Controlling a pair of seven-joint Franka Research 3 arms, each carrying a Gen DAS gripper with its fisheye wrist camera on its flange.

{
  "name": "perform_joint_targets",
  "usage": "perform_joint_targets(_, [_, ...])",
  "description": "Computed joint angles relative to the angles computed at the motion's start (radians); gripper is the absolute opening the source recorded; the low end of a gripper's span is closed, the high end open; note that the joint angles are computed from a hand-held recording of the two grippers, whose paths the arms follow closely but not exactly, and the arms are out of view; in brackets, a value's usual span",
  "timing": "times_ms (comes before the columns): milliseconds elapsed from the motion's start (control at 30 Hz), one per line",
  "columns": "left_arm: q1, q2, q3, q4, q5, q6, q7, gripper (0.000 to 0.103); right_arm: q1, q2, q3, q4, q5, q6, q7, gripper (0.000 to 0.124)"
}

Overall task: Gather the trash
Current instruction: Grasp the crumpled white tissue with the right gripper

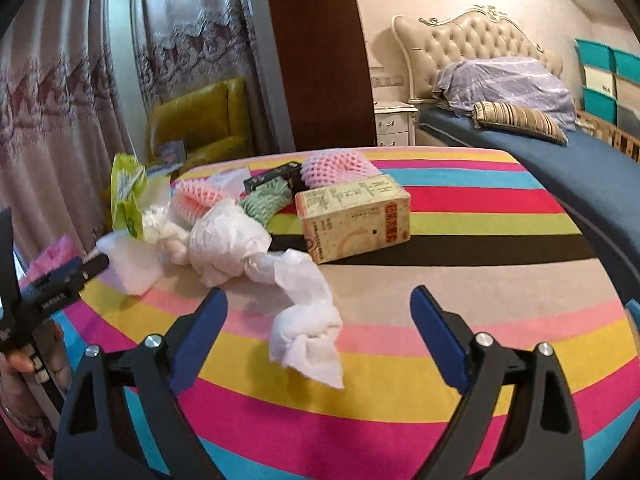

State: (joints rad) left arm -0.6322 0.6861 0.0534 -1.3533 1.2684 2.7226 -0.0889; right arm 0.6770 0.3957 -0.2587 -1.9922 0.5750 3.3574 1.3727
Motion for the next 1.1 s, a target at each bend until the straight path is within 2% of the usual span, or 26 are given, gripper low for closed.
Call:
perform_joint_targets(100, [0.016, 0.006, -0.008, 0.002, 0.001, 0.055, 0.040, 0.091, 0.107, 0.030, -0.126, 0.039, -0.010, -0.107, 0.021, 0.076])
perform_joint_targets(167, [0.014, 0.002, 0.001, -0.006, 0.007, 0.078, 0.043, 0.091, 0.132, 0.043, -0.165, 0.060, -0.039, -0.170, 0.059, 0.068])
perform_joint_targets(200, [0.008, 0.003, 0.009, -0.005, 0.017, 0.081, 0.034, 0.091, 0.121, 0.048, -0.159, 0.072, -0.050, -0.196, 0.072, 0.066])
perform_joint_targets(300, [-0.003, 0.002, 0.018, -0.004, 0.036, 0.076, 0.016, 0.091, 0.047, 0.050, -0.092, 0.097, -0.063, -0.240, 0.086, 0.051])
perform_joint_targets(400, [0.001, 0.004, 0.014, -0.003, 0.039, 0.081, 0.022, 0.091, -0.067, 0.042, 0.030, 0.108, -0.056, -0.253, 0.053, 0.042])
perform_joint_targets(533, [0.010, 0.002, 0.007, -0.007, 0.020, 0.092, 0.026, 0.091, -0.094, 0.043, 0.061, 0.107, -0.113, -0.244, 0.074, 0.034])
perform_joint_targets(633, [0.042, 0.004, -0.026, -0.005, -0.055, 0.129, 0.093, 0.091, -0.181, 0.035, 0.160, 0.092, -0.116, -0.199, 0.054, 0.026])
perform_joint_targets(667, [0.040, 0.004, -0.022, -0.006, -0.066, 0.145, 0.093, 0.091, -0.213, 0.030, 0.197, 0.083, -0.116, -0.174, 0.049, 0.025])
perform_joint_targets(800, [0.011, 0.029, 0.002, 0.046, -0.098, 0.146, 0.109, 0.091, -0.257, 0.021, 0.243, 0.060, -0.150, -0.132, 0.081, 0.024])
perform_joint_targets(967, [-0.014, 0.117, 0.016, 0.215, -0.160, 0.098, 0.234, 0.091, -0.338, 0.015, 0.326, 0.046, -0.181, -0.109, 0.099, 0.024])
perform_joint_targets(1100, [-0.004, 0.216, -0.006, 0.381, -0.269, 0.067, 0.412, 0.078, -0.362, 0.012, 0.349, 0.040, -0.194, -0.104, 0.108, 0.025])
